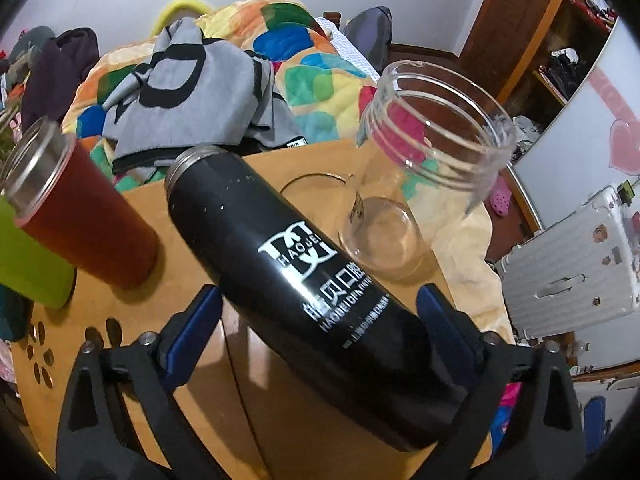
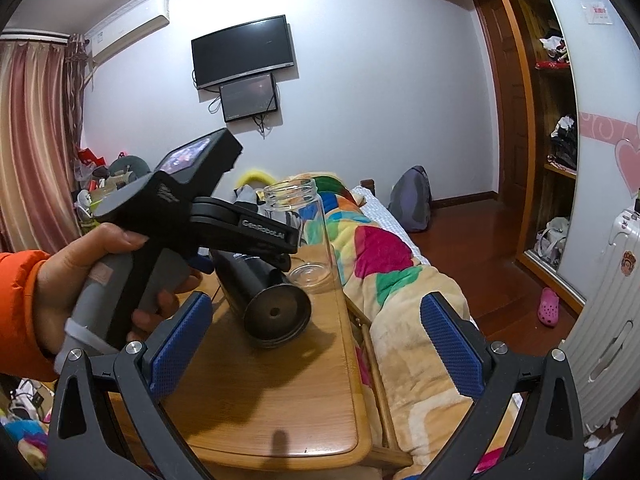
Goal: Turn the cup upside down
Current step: 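Move the left tool toward the black thermos lying on the table, then close the left gripper around the black thermos body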
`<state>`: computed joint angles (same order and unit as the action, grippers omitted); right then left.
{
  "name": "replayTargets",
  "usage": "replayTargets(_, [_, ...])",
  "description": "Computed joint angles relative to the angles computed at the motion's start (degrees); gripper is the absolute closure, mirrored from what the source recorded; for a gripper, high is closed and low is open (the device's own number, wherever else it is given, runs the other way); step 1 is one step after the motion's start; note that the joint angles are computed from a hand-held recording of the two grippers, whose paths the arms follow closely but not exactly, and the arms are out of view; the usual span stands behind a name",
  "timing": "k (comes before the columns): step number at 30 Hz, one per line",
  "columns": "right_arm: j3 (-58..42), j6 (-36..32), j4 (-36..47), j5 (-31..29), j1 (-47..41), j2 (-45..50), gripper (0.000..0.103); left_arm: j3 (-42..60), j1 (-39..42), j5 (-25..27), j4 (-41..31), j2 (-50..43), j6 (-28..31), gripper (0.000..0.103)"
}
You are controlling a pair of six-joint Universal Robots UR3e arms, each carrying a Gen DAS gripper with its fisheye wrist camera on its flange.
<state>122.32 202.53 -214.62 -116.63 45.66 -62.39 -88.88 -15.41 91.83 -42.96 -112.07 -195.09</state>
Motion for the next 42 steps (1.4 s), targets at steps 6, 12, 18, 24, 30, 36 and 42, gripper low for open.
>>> replayTargets(6, [0.1,0.7,-0.5,1.3,-0.3,0.1,0.000,-6.4,-1.2,1.9,-0.7,7.3,0.8,0.032])
replayTargets(12, [-0.2,0.4,-0.1,0.6,0.5,-0.5,0.000,-11.7,-0.5,1.8,-2.0,13.5,4.6,0.043])
replayTargets(18, [-0.8,0.3,0.4,0.0,1.5,-0.9,0.000,-21.5,2.3,-2.9,-2.7,25.1,11.1,0.057])
replayTargets(24, [-2.8,0.3,2.4,-0.2,3.2,-0.9,0.000,-27.2,5.6,-7.8,-10.0,36.6,18.8,0.096])
replayTargets(30, [-5.3,-0.3,5.1,-3.3,5.2,0.1,0.000,-31.0,13.1,-17.3,-17.3,41.5,22.8,0.093])
replayTargets(36, [-3.3,0.2,4.5,-3.9,4.5,-1.3,0.000,-27.1,10.5,-17.3,-8.0,37.6,15.1,0.018])
replayTargets(42, [-1.9,0.5,5.5,-5.7,4.2,-1.7,0.000,-11.8,4.8,-17.1,-7.9,16.5,11.4,0.022])
